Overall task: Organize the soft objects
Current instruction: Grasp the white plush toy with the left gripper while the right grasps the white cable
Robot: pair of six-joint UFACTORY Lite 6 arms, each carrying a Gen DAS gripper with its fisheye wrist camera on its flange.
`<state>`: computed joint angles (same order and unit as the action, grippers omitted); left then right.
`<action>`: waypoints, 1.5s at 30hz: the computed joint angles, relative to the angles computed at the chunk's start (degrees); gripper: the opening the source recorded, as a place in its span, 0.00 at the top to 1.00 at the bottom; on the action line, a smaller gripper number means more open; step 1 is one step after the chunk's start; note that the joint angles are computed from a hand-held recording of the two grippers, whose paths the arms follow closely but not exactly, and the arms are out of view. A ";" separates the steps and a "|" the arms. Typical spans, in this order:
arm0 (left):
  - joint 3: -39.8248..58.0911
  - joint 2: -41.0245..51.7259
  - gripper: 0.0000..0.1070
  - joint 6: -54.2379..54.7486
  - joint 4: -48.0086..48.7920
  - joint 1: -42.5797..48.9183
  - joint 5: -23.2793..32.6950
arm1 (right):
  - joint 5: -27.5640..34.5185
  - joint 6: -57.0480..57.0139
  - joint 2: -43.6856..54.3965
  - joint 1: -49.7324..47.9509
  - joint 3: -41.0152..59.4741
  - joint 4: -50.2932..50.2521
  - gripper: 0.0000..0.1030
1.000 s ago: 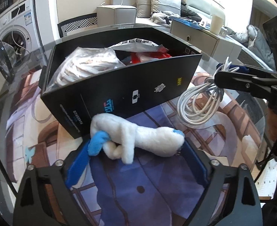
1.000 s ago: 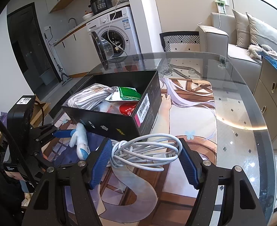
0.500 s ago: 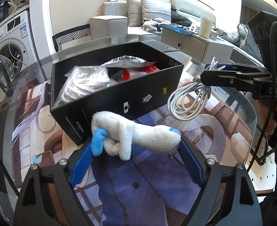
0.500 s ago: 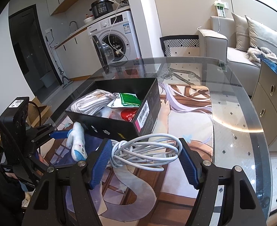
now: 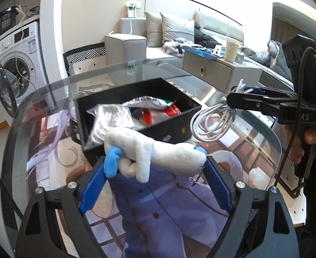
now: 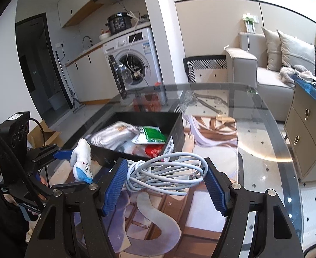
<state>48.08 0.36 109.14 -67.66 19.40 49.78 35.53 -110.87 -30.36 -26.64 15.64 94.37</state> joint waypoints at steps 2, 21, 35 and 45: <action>0.35 -0.19 0.19 -0.37 -0.57 0.47 0.24 | -0.55 0.31 -1.08 0.65 -0.18 0.71 0.31; 4.24 3.14 0.19 -1.87 -4.36 0.01 -2.61 | -8.61 -13.55 6.20 7.35 -0.07 13.92 0.50; 4.83 3.25 0.19 -2.39 -4.19 -1.03 -2.68 | -3.05 -29.37 24.81 5.81 4.44 11.40 0.29; 5.05 3.52 0.19 -2.60 -4.29 -1.54 -2.96 | -9.05 -42.23 24.73 12.73 1.97 21.34 0.52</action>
